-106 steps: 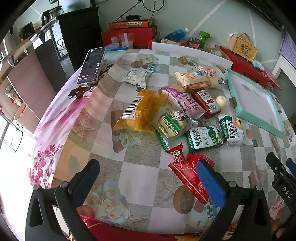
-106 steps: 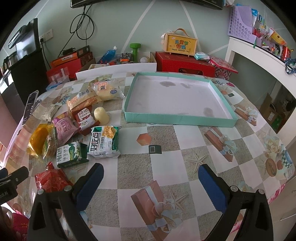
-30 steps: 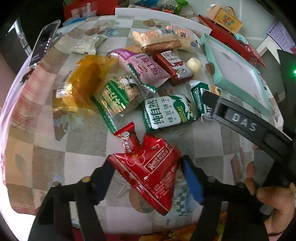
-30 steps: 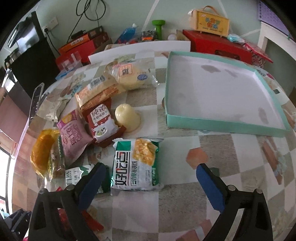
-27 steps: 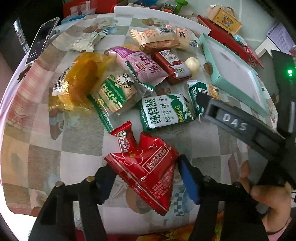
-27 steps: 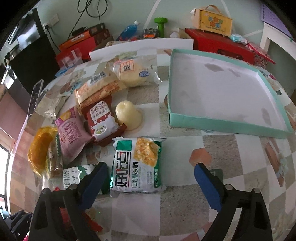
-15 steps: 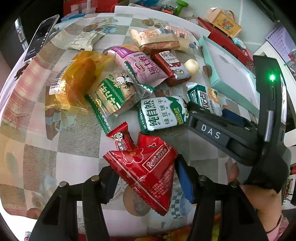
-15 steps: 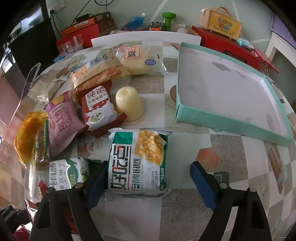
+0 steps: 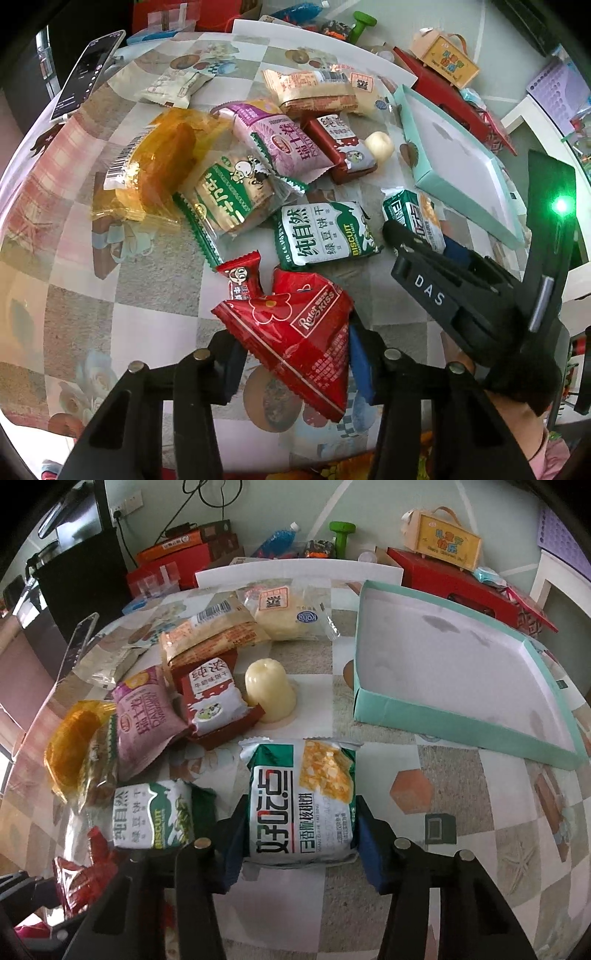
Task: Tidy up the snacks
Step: 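Carry both packs to the green tray and open both tools to drop them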
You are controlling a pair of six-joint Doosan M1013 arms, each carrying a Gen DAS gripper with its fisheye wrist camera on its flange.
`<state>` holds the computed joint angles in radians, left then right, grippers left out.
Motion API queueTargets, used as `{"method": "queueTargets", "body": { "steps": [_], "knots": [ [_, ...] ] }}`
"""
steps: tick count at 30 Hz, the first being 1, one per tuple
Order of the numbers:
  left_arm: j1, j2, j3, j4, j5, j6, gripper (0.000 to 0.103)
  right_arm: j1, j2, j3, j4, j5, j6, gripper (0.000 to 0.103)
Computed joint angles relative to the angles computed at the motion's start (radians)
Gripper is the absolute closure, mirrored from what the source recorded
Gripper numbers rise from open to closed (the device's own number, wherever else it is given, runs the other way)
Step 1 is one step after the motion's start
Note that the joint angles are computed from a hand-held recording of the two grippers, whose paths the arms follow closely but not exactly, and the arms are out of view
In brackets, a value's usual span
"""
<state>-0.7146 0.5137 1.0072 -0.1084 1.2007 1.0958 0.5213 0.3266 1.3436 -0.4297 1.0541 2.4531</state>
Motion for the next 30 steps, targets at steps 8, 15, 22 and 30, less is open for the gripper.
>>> {"method": "queueTargets", "body": {
  "steps": [8,15,22,30],
  "knots": [
    [-0.005,-0.040,0.048,0.001,-0.097,0.013,0.055,0.019,-0.038,0.038,-0.080,-0.057,0.078,0.049],
    [-0.014,-0.089,0.096,0.036,-0.217,0.031,0.055,0.020,-0.070,0.068,-0.133,-0.104,0.173,0.049],
    [-0.010,-0.076,0.038,0.065,-0.268,0.039,0.055,0.008,-0.080,0.072,-0.177,-0.125,0.244,0.049],
    [-0.002,0.021,-0.127,0.077,-0.233,0.051,0.055,-0.043,-0.072,0.050,-0.250,-0.102,0.377,0.049]
  ]
}}
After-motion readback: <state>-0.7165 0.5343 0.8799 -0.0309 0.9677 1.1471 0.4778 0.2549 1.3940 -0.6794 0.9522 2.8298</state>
